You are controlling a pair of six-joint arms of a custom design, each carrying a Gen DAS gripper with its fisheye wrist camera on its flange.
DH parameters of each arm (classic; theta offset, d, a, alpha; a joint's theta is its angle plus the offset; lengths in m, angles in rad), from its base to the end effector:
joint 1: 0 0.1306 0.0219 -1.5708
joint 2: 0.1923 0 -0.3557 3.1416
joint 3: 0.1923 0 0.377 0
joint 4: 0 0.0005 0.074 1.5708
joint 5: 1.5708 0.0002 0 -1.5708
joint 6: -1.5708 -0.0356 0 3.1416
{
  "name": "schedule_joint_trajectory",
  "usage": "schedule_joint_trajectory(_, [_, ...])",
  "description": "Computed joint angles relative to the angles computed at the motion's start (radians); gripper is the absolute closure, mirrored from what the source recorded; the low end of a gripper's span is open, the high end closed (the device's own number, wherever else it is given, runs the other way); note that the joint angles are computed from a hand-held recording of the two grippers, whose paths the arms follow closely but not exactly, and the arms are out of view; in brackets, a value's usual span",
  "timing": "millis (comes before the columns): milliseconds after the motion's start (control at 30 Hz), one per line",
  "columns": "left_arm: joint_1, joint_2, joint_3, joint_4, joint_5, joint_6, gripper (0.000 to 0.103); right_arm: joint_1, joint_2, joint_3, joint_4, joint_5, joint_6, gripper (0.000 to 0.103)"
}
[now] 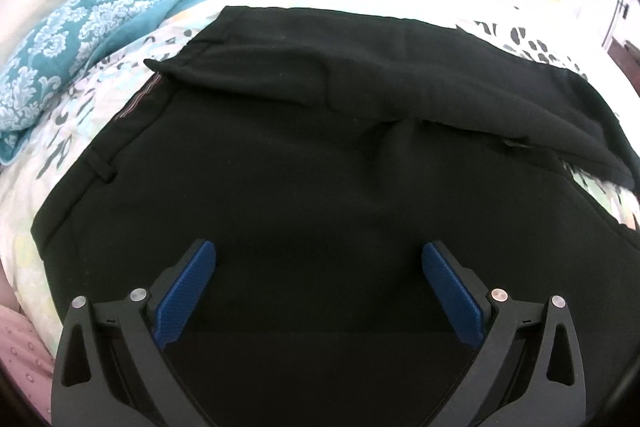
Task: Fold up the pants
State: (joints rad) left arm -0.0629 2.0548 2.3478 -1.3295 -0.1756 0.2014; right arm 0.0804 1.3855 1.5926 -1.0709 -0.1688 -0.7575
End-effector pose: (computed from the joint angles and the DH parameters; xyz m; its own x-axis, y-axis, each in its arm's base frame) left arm 0.6599 -0.0358 0.4229 -0.8362 -0.1447 -0.5290 -0.1982 0.9791 0.0454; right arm 0.4621 0.0427 0.4807 -0.6798 0.6248 -0.3842 0.3842 0.7495 0.5391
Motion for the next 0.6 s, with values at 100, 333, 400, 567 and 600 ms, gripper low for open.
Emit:
schedule_joint_trajectory(100, [0.0, 0.006, 0.008, -0.001, -0.007, -0.002, 0.0, -0.019, -0.011, -0.017, 0.032, 0.013, -0.053, 0.025])
schedule_joint_trajectory(333, [0.0, -0.003, -0.01, 0.015, -0.01, -0.004, 0.0, -0.071, 0.001, -0.011, 0.071, 0.072, -0.186, 0.025])
schedule_joint_trajectory(400, [0.0, -0.007, -0.017, 0.021, -0.01, -0.004, 0.0, -0.085, -0.018, -0.046, 0.115, 0.057, -0.25, 0.025])
schedule_joint_trajectory(567, [-0.002, -0.018, -0.038, 0.039, -0.019, -0.005, 0.0, -0.097, -0.018, -0.041, 0.107, 0.072, -0.281, 0.025])
schedule_joint_trajectory(600, [-0.002, -0.018, -0.039, 0.039, -0.02, -0.006, 0.0, -0.098, -0.019, -0.036, 0.098, 0.088, -0.279, 0.025])
